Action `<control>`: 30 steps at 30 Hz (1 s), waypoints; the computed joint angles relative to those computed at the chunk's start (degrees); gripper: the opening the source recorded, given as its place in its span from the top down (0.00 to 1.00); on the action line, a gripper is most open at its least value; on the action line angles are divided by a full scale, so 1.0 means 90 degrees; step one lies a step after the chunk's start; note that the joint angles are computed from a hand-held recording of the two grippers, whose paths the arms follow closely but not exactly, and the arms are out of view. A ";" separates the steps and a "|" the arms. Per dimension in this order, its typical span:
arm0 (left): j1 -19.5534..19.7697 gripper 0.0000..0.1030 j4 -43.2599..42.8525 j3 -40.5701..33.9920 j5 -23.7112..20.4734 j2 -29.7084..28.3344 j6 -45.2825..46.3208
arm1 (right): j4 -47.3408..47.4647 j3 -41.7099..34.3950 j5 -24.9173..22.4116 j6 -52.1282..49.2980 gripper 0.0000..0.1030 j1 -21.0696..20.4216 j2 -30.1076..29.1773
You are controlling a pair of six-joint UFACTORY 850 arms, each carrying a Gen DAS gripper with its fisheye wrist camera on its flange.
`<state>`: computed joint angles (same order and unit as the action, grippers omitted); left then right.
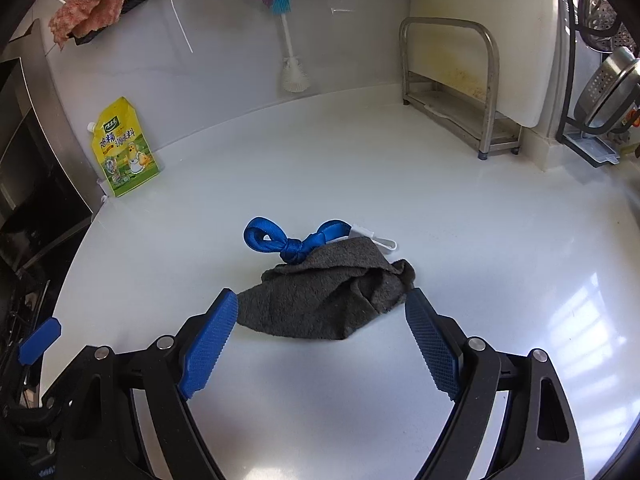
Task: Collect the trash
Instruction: 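Grasp the grey cloth with the right tool and lift it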
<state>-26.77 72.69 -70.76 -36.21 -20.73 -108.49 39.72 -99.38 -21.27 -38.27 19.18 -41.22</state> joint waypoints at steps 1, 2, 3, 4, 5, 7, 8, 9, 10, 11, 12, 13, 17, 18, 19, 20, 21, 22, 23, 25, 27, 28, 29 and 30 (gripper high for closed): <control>0.0001 0.06 -0.0018 -0.0014 0.0012 -0.0008 0.0026 | -0.0322 -0.0104 0.0002 0.0321 0.20 0.0036 -0.0082; 0.0003 0.06 -0.0032 -0.0028 0.0021 -0.0016 0.0044 | -0.0589 -0.0195 -0.0017 0.0587 0.21 0.0065 -0.0158; 0.0002 0.06 -0.0030 -0.0035 0.0025 -0.0018 0.0045 | -0.0809 -0.0268 -0.0050 0.0810 0.21 0.0086 -0.0224; -0.0001 0.06 -0.0028 -0.0040 0.0029 -0.0020 0.0045 | -0.0905 -0.0308 -0.0064 0.0923 0.21 0.0104 -0.0270; -0.0001 0.06 -0.0033 -0.0047 0.0035 -0.0020 0.0053 | -0.0864 -0.0308 -0.0057 0.0905 0.21 0.0106 -0.0289; -0.0006 0.06 -0.0050 -0.0074 0.0037 -0.0038 0.0079 | -0.0571 -0.0232 -0.0007 0.0633 0.26 0.0087 -0.0265; -0.0007 0.06 -0.0067 -0.0088 0.0055 -0.0049 0.0099 | -0.0518 -0.0199 0.0027 0.0586 0.28 0.0083 -0.0245; -0.0005 0.06 -0.0084 -0.0103 0.0090 -0.0060 0.0120 | -0.0456 -0.0168 0.0063 0.0501 0.32 0.0080 -0.0225; -0.0004 0.06 -0.0125 -0.0129 0.0112 -0.0078 0.0164 | -0.0451 -0.0152 0.0090 0.0462 0.38 0.0079 -0.0212; -0.0007 0.06 -0.0160 -0.0156 0.0131 -0.0096 0.0200 | -0.0413 -0.0126 0.0107 0.0393 0.42 0.0072 -0.0193; -0.0010 0.06 -0.0163 -0.0167 0.0153 -0.0102 0.0204 | -0.0294 -0.0097 0.0113 0.0247 0.49 0.0057 -0.0171; -0.0014 0.06 -0.0182 -0.0191 0.0165 -0.0118 0.0221 | -0.0174 -0.0062 0.0109 0.0103 0.61 0.0038 -0.0144; -0.0016 0.06 -0.0333 -0.0331 0.0265 -0.0204 0.0360 | 0.0428 0.0009 -0.0092 -0.0451 0.80 -0.0092 -0.0082; -0.0022 0.06 -0.0355 -0.0370 0.0288 -0.0226 0.0386 | 0.0528 0.0061 -0.0083 -0.0539 0.82 -0.0111 -0.0043; -0.0029 0.06 -0.0365 -0.0405 0.0307 -0.0244 0.0400 | 0.0619 0.0115 -0.0088 -0.0628 0.83 -0.0138 0.0000; -0.0034 0.06 -0.0401 -0.0452 0.0316 -0.0268 0.0441 | 0.0699 0.0174 -0.0094 -0.0712 0.83 -0.0167 0.0048; -0.0039 0.06 -0.0417 -0.0505 0.0341 -0.0295 0.0470 | 0.0816 0.0252 -0.0084 -0.0829 0.84 -0.0198 0.0114; -0.0049 0.06 -0.0421 -0.0555 0.0350 -0.0321 0.0487 | 0.0945 0.0329 -0.0096 -0.0972 0.84 -0.0242 0.0181; -0.0060 0.06 -0.0447 -0.0622 0.0339 -0.0357 0.0538 | 0.1082 0.0417 -0.0103 -0.1129 0.84 -0.0289 0.0254; -0.0091 0.06 -0.0481 -0.0760 0.0339 -0.0436 0.0634 | 0.1442 0.0592 -0.0190 -0.1522 0.84 -0.0412 0.0407; -0.0128 0.06 -0.0527 -0.0894 0.0316 -0.0510 0.0730 | 0.1759 0.0780 -0.0206 -0.1857 0.84 -0.0535 0.0569; -0.0148 0.06 -0.0546 -0.0959 0.0323 -0.0548 0.0762 | 0.1901 0.0873 -0.0211 -0.2003 0.85 -0.0601 0.0651; -0.0165 0.06 -0.0558 -0.1015 0.0348 -0.0583 0.0783 | 0.2018 0.0954 -0.0213 -0.2113 0.85 -0.0669 0.0724; -0.0180 0.06 -0.0577 -0.1075 0.0378 -0.0624 0.0810 | 0.2092 0.1019 -0.0216 -0.2179 0.85 -0.0734 0.0787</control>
